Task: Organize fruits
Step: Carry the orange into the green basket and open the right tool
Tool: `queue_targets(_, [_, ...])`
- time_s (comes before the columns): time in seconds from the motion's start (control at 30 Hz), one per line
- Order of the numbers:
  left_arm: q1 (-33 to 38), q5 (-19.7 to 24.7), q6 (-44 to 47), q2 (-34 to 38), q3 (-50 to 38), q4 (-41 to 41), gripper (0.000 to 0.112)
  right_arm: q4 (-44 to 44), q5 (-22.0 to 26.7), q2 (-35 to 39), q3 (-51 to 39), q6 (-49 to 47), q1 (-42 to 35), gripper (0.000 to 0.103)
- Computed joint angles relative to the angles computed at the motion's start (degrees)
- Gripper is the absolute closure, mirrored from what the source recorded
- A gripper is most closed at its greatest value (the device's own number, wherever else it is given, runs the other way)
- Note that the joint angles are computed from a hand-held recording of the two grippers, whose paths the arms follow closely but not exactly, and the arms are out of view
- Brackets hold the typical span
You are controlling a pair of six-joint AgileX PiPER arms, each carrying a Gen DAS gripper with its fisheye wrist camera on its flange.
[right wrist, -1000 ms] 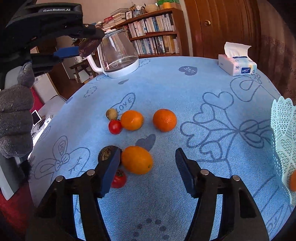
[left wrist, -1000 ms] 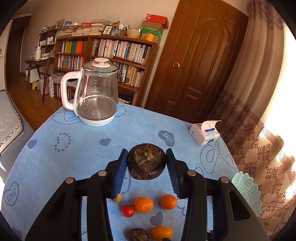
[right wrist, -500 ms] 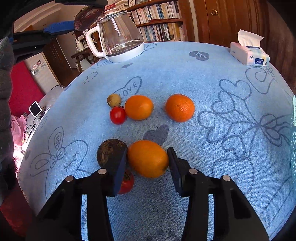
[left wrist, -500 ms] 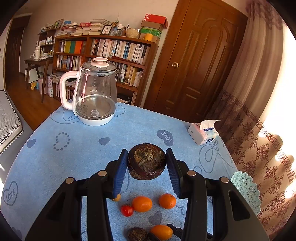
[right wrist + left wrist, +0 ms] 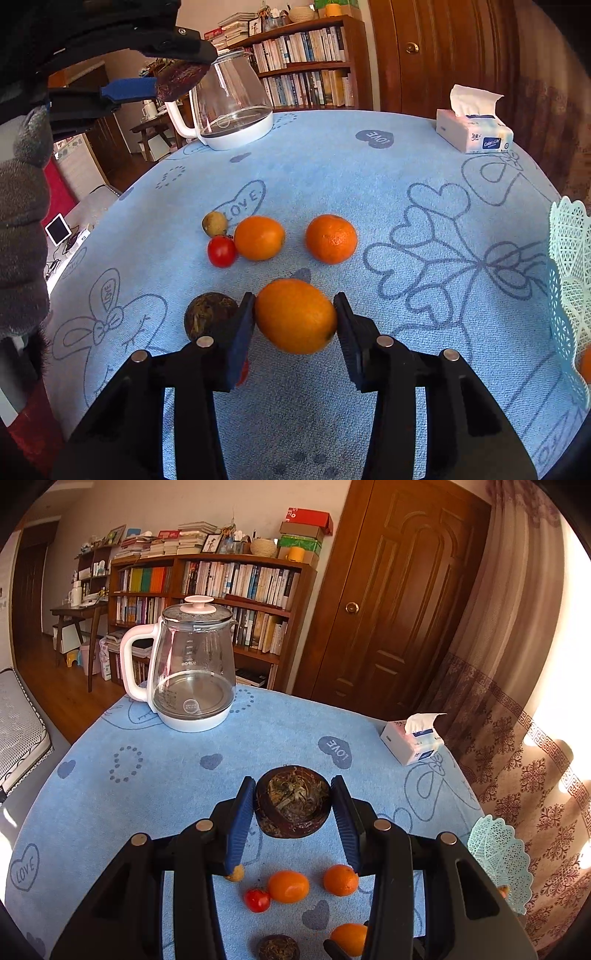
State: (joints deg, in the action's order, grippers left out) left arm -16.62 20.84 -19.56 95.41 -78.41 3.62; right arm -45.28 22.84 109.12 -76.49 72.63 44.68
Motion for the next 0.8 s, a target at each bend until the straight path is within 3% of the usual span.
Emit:
queue_targets(0.37, [-1.68, -0.82, -3.8, 0.45, 0.52, 5.17, 0.07, -18.48, 6.52, -4.82, 5.05, 19.38, 0.95, 0.059])
queue_targets(0.8, [-3.56, -1.01, -5.4, 1.05, 0.95, 8.09, 0.07, -27.3, 9.88, -12.62, 13.93, 33.54, -2.5, 0.059])
